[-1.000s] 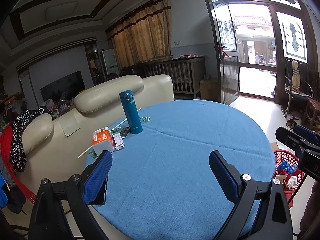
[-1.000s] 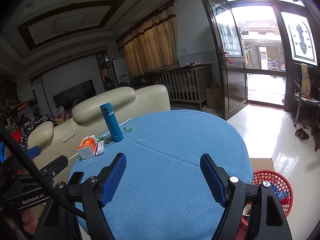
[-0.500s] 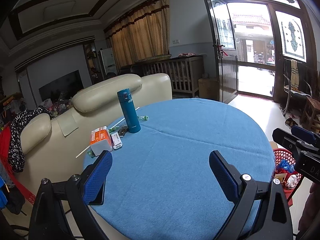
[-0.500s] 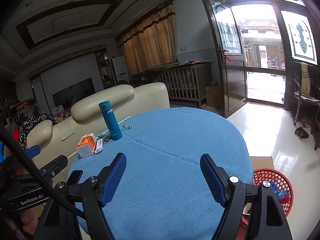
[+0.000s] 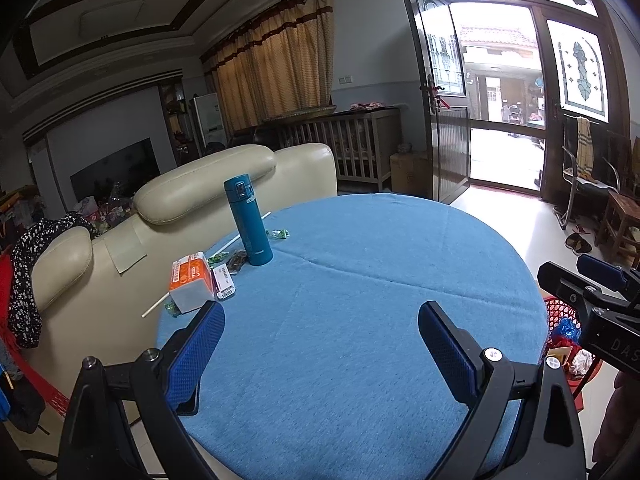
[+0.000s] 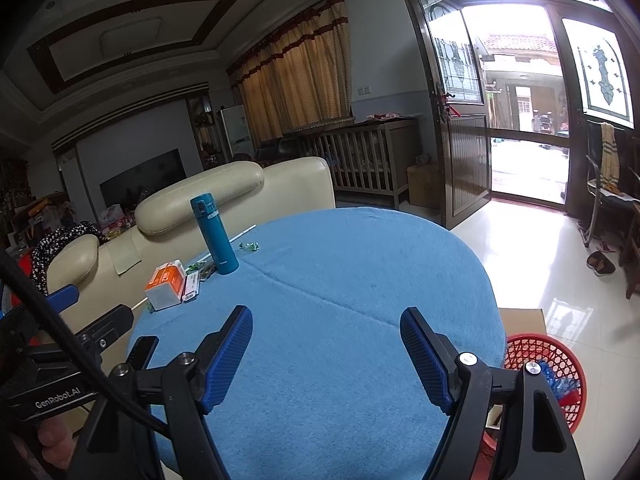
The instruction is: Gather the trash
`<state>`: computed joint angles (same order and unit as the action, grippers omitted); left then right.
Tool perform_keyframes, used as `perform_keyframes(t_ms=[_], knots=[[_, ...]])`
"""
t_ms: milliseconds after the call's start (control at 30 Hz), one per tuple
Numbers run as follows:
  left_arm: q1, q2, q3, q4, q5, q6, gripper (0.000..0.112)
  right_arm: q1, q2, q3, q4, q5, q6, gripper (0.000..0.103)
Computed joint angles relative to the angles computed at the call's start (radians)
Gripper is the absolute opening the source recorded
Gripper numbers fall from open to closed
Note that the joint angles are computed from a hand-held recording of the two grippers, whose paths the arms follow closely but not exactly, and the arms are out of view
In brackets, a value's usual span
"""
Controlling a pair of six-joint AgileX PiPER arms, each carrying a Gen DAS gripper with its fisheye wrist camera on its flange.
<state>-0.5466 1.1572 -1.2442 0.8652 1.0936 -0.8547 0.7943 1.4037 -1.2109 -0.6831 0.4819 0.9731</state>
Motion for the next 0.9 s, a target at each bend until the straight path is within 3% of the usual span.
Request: perform_keyframes(t_ms=[900], knots=[[0.172, 0.091, -0.037, -0.164, -0.152, 0.136, 0.097, -0.052, 0.102, -0.089, 0.015, 0.011, -0.028, 0.079]])
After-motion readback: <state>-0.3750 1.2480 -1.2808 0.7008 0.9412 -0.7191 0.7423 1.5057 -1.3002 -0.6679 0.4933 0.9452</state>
